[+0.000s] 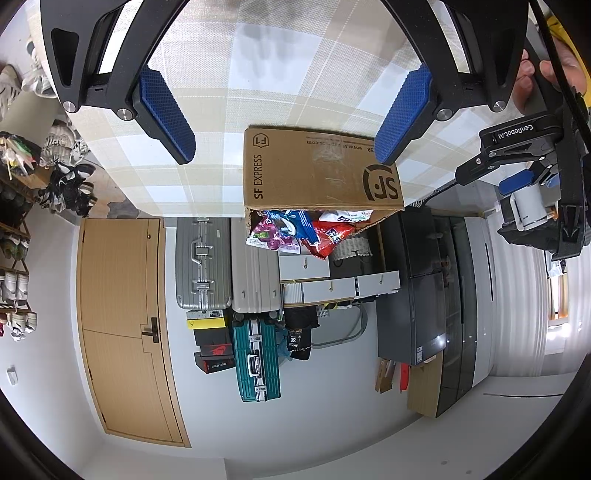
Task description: Organize snacks
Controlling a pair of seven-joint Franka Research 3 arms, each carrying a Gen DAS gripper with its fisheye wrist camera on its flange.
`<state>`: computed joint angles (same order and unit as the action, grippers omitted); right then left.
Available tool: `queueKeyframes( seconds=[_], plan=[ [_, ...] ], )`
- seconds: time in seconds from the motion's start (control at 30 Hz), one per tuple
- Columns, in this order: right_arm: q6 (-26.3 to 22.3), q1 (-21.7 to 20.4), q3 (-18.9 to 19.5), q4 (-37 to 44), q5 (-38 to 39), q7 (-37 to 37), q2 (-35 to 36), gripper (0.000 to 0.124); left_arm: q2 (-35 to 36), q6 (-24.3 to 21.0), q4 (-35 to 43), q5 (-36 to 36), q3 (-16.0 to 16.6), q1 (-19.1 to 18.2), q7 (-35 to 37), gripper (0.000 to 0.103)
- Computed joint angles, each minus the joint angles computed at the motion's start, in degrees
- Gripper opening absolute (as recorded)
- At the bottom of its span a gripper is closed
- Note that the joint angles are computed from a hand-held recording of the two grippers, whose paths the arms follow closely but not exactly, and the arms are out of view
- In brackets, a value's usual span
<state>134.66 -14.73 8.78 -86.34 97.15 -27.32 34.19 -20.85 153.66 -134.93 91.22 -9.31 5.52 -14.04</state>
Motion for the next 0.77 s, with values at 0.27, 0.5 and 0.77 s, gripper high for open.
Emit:
queueKeyframes(
  seconds=[0.27,0.5,0.77],
  plan=[
    [0.1,0.0,0.0,0.0,0.0,0.1,0.0,0.1,-0.1,-0.1,-0.1,-0.2,0.0,-0.1,0.1,0.103],
    [0.1,0.0,0.0,0.0,0.0,0.0,0.0,0.101,0.3,0.3,0.1,0.5,0.0,-0.1,-0.3,0.103],
    [0.1,0.0,0.0,-0.1,0.0,0.0,0.0,0.101,0.2,1.2,-0.1,2.7,0.5,-0.3,-1.8,0.103]
  ],
)
